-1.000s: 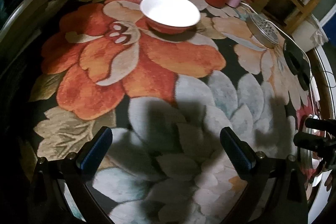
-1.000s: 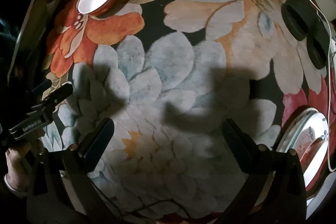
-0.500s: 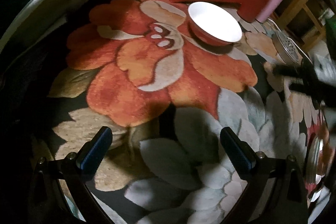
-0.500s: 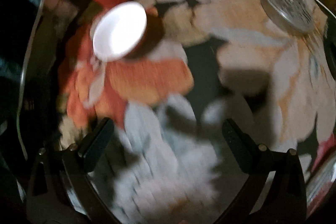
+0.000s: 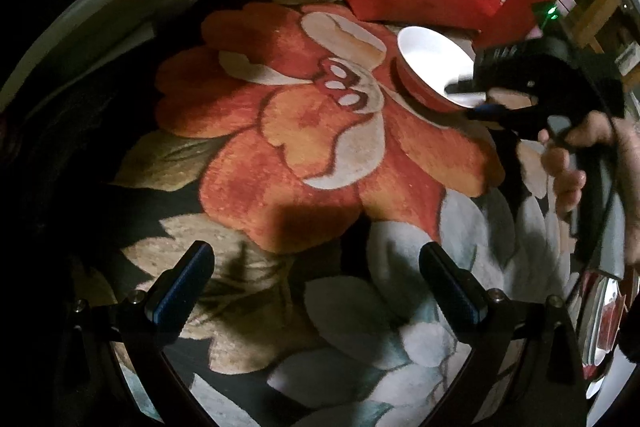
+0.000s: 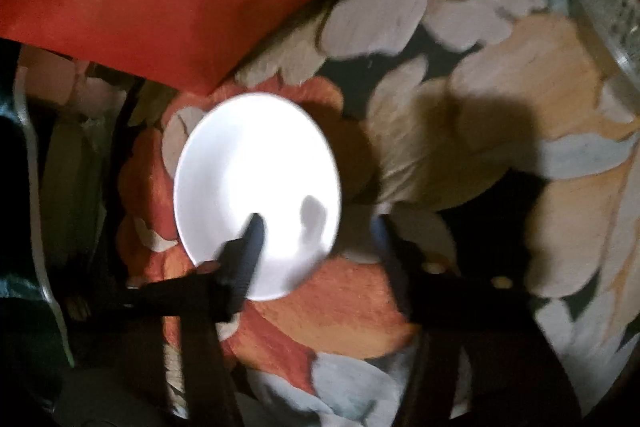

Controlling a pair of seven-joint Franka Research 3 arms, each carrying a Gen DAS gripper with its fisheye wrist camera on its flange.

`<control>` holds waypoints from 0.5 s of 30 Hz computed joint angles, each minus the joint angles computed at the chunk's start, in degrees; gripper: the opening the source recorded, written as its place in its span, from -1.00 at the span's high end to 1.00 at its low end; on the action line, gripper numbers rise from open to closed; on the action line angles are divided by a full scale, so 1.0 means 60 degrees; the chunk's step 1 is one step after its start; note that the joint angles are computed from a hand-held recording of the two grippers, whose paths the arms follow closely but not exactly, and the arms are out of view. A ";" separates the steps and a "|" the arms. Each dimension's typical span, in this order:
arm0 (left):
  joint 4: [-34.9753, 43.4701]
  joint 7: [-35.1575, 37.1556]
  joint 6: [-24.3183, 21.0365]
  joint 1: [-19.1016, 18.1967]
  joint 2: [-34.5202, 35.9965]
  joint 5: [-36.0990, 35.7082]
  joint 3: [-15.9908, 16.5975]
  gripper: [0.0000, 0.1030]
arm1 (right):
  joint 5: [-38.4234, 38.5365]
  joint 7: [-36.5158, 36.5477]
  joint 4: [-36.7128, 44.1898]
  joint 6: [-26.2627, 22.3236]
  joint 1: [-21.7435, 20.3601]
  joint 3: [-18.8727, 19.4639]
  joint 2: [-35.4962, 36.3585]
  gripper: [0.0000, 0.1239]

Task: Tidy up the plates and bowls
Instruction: 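Grasp the rim of the last small white bowl with the right tool, then lift the small white bowl and carry it over the stack with the right tool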

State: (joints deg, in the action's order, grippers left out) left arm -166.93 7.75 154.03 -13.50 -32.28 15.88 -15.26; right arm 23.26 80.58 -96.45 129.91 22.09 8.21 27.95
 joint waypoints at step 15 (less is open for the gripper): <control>-0.0081 0.0655 0.1431 -0.0303 0.0706 -0.0419 0.0328 -0.97 | 0.0731 -0.3874 -0.1784 -0.3792 -0.0880 0.0024 -0.1470 0.83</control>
State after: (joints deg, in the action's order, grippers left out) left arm -167.41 11.68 162.61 -15.31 -28.04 13.36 -13.29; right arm 27.65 57.33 -107.16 107.16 16.81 8.36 19.13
